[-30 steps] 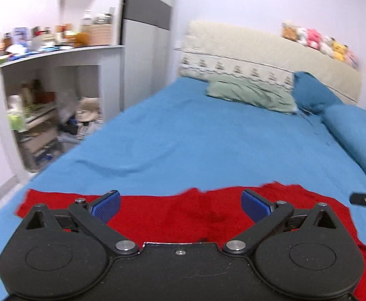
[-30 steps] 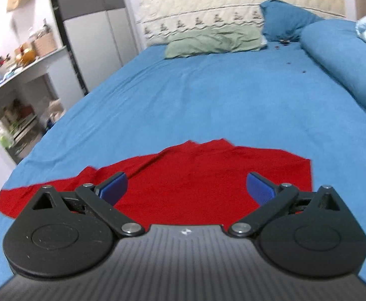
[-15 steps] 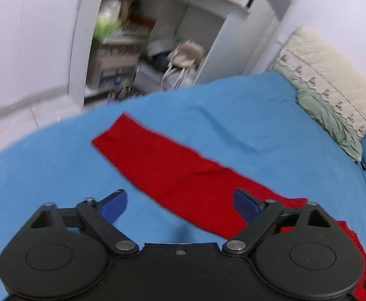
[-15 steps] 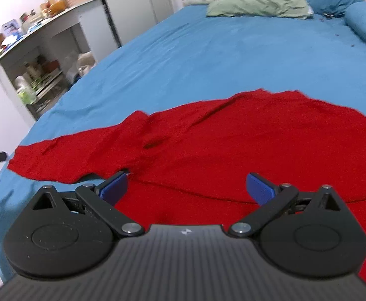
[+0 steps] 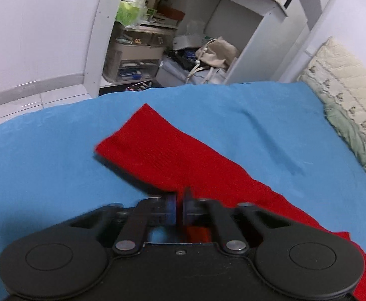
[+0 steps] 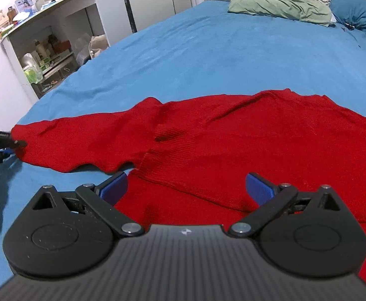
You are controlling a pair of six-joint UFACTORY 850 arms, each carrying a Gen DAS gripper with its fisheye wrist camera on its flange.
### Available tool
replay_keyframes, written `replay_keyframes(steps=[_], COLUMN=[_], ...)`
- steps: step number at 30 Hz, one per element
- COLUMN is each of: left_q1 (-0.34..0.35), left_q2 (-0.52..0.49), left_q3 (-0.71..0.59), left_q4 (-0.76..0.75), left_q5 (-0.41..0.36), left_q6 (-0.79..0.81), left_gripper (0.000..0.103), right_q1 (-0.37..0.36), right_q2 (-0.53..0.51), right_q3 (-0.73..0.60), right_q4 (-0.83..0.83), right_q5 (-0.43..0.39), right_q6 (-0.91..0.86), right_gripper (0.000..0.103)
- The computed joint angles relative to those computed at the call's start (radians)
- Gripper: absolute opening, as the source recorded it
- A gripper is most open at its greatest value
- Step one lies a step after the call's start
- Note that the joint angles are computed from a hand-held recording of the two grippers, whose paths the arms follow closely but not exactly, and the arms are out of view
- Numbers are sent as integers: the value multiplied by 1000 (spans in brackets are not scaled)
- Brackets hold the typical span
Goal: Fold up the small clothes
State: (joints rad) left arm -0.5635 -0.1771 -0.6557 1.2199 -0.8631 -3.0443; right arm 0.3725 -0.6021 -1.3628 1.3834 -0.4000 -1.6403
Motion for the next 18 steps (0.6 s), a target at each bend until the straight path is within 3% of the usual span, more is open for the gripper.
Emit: replay_keyframes(steps=[2,6,12,15,18], left_q1=[-3,-31,-83,-105,-119], left_q2=[0,-12,-79,-170,-319], left_q3=[-8,-82,-332,-500,-710], left_q4=[4,-7,95,189,253], left_q5=[-20,-133,-265,-249,-159], left_q6=[-6,120,433,538,618], left_gripper=[4,4,4,4,4], right_q1=[-5,-30,-101,-149,-177], right_q2=[-7,-16,-18,-17,-11], right_q3=[-9,-28,-85,-118,-146], right_q4=[-4,2,-83,-112,-239], right_q5=[3,-8,-52,-61,26], right_q6=[15,34,207,265,380], right_gripper=[103,103,103,103,103])
